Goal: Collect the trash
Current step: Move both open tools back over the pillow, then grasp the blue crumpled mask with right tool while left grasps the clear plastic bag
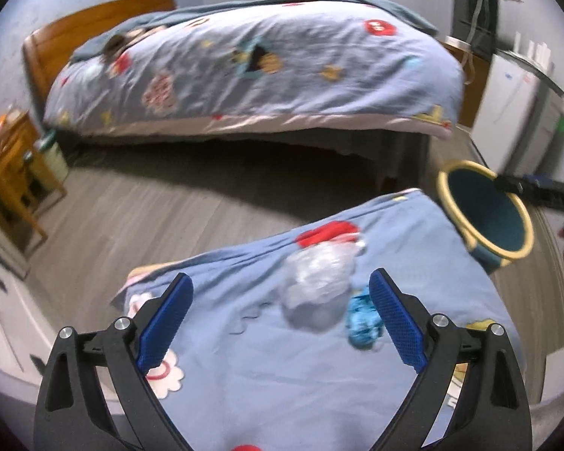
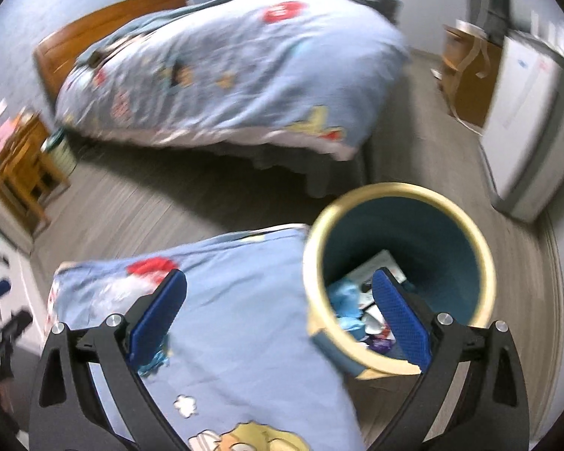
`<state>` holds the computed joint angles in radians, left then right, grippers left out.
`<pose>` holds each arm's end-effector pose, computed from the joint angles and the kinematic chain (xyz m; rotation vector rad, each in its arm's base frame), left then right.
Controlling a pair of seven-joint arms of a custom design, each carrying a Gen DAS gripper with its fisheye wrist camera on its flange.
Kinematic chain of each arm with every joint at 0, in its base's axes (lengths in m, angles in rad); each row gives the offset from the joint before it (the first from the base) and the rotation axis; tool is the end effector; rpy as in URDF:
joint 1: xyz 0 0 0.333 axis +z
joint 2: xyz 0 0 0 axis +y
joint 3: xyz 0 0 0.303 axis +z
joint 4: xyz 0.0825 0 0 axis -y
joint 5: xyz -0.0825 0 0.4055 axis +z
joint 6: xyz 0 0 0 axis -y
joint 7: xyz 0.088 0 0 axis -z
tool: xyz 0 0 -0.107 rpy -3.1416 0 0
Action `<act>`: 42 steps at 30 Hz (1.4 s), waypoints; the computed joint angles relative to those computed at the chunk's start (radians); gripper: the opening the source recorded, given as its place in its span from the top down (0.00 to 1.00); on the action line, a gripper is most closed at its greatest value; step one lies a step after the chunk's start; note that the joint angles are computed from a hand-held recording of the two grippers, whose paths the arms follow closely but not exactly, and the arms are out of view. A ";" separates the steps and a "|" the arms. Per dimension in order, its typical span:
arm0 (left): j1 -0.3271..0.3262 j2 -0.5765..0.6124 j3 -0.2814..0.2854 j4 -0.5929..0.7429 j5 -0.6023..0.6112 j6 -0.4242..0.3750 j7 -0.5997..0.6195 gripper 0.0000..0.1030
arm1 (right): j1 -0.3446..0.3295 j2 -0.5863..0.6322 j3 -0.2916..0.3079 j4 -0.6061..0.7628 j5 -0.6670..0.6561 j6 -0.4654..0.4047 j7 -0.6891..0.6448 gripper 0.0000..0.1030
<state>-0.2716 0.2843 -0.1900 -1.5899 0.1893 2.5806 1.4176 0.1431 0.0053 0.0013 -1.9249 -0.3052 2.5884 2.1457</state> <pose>0.6423 -0.3052 0.5370 -1.4369 2.1774 -0.7946 0.6201 0.0958 0.5385 -1.6022 2.0097 -0.6528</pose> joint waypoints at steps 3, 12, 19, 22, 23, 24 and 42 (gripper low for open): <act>0.016 0.001 0.002 -0.006 -0.017 0.004 0.014 0.09 | 0.026 0.044 0.018 0.039 -0.011 -0.026 -0.054 0.06; 0.041 0.032 0.011 0.018 -0.041 -0.003 0.037 0.09 | 0.092 0.148 0.041 0.067 0.077 0.007 -0.214 0.06; 0.049 0.073 0.012 0.056 -0.057 -0.024 0.048 0.09 | 0.125 0.217 0.058 0.103 0.168 -0.015 -0.346 0.06; 0.048 0.095 0.014 0.079 -0.062 -0.034 0.053 0.09 | 0.132 0.245 0.061 0.124 0.203 -0.027 -0.394 0.13; 0.044 0.104 0.019 0.088 -0.053 -0.041 0.052 0.09 | 0.132 0.260 0.064 0.139 0.224 -0.042 -0.410 0.16; 0.042 0.110 0.021 0.094 -0.047 -0.046 0.054 0.09 | 0.132 0.270 0.064 0.151 0.241 -0.057 -0.418 0.22; -0.004 0.252 0.009 0.238 -0.044 -0.124 0.086 0.09 | 0.095 0.234 0.033 0.153 0.390 -0.105 -0.446 0.73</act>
<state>-0.2757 0.5363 -0.1805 -1.3519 0.1452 2.4564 1.5034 0.2376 0.2395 0.0347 -1.7721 0.0850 2.4836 1.6994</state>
